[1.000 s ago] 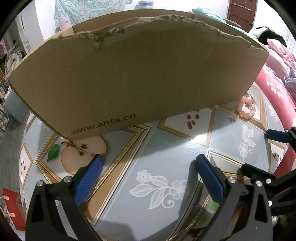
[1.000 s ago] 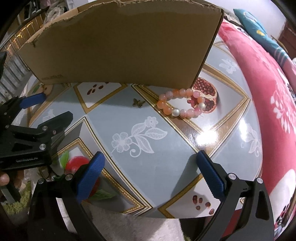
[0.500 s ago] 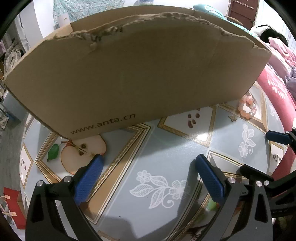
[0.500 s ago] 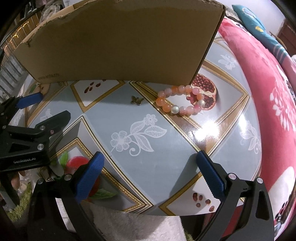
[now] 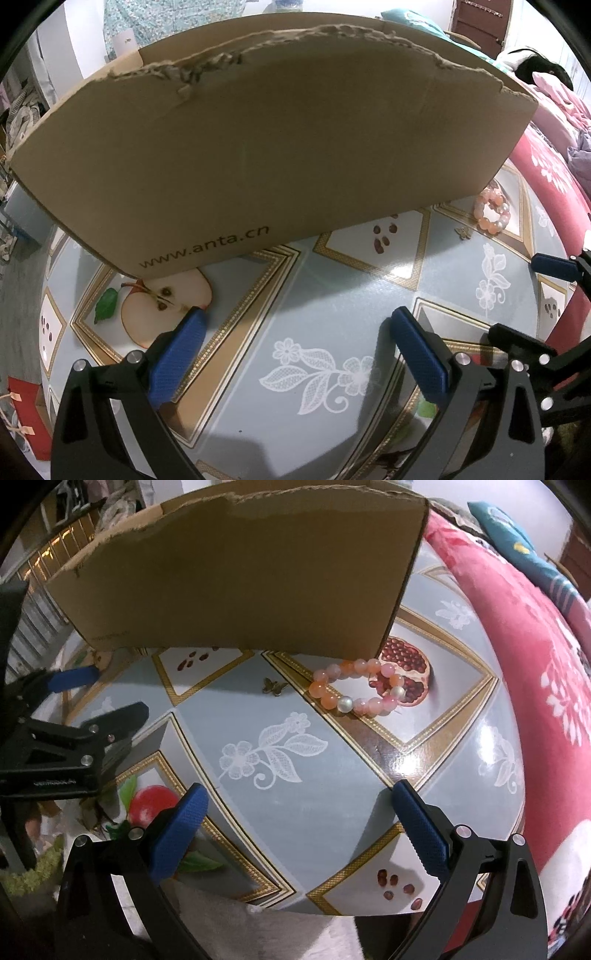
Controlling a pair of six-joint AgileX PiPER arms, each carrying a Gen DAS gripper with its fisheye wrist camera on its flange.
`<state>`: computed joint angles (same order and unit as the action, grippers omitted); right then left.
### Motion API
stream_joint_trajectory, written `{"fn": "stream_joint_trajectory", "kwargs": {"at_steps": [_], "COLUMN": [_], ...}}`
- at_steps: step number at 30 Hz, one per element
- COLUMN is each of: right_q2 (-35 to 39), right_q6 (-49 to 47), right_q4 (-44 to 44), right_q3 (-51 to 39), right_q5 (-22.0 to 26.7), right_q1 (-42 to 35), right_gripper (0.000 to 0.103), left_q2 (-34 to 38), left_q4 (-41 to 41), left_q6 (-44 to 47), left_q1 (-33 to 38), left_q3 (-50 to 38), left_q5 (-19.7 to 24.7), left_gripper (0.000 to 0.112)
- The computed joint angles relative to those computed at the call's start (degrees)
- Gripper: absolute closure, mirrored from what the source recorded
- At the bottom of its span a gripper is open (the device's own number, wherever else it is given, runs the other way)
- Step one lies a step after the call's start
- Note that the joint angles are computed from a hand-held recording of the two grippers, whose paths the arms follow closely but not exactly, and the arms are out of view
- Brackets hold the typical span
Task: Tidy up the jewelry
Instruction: 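Move both open grippers back toward the butterfly charm and pink bracelet, then grasp the gold butterfly charm with the left gripper while the right gripper grasps the pink bead bracelet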
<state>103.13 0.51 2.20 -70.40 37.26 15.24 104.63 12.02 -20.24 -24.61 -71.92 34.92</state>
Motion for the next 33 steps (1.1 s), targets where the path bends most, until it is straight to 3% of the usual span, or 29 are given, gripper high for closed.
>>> {"fn": "stream_joint_trajectory", "kwargs": {"at_steps": [8,17,19,23,27,31,33], "right_q2": [-1.91,-2.08,-2.36,-2.31,-2.51,-2.85,-2.87], "right_q6": [-13.0,-35.23,-37.57,-40.0,-42.1,-41.77,-40.85], "right_q4": [15.35,37.02,40.08,42.94,44.56,44.17,43.54], "right_q3": [3.3,6.07,6.43,5.91,6.06,6.18,5.94], "right_q5": [-2.6,-0.31,1.31,3.14,2.2,-0.37,-1.48], "right_q1": [-5.47,-14.53,-16.2,-19.73,-21.9,-21.75,-21.4], "right_gripper": [0.008,0.008,0.01,0.026,0.035,0.041,0.043], "left_q2": [-0.6,-0.21,-1.05,-2.68,-1.46,2.25,3.58], "left_q4": [0.99,0.05,0.53,-0.3,-5.34,-10.29,-13.46], "left_q6": [-1.14,0.75,1.78,6.72,15.74,22.18,24.73], "left_q1": [-0.24,-0.16,-1.08,-4.11,-6.69,-7.8,-7.76], "left_q3": [1.6,0.46,1.18,2.32,-0.18,-5.16,-6.89], "left_q5": [-1.54,-0.56,-2.55,-7.21,-8.73,-6.98,-6.12], "left_gripper": [0.014,0.015,0.015,0.015,0.028,0.053,0.061]}}
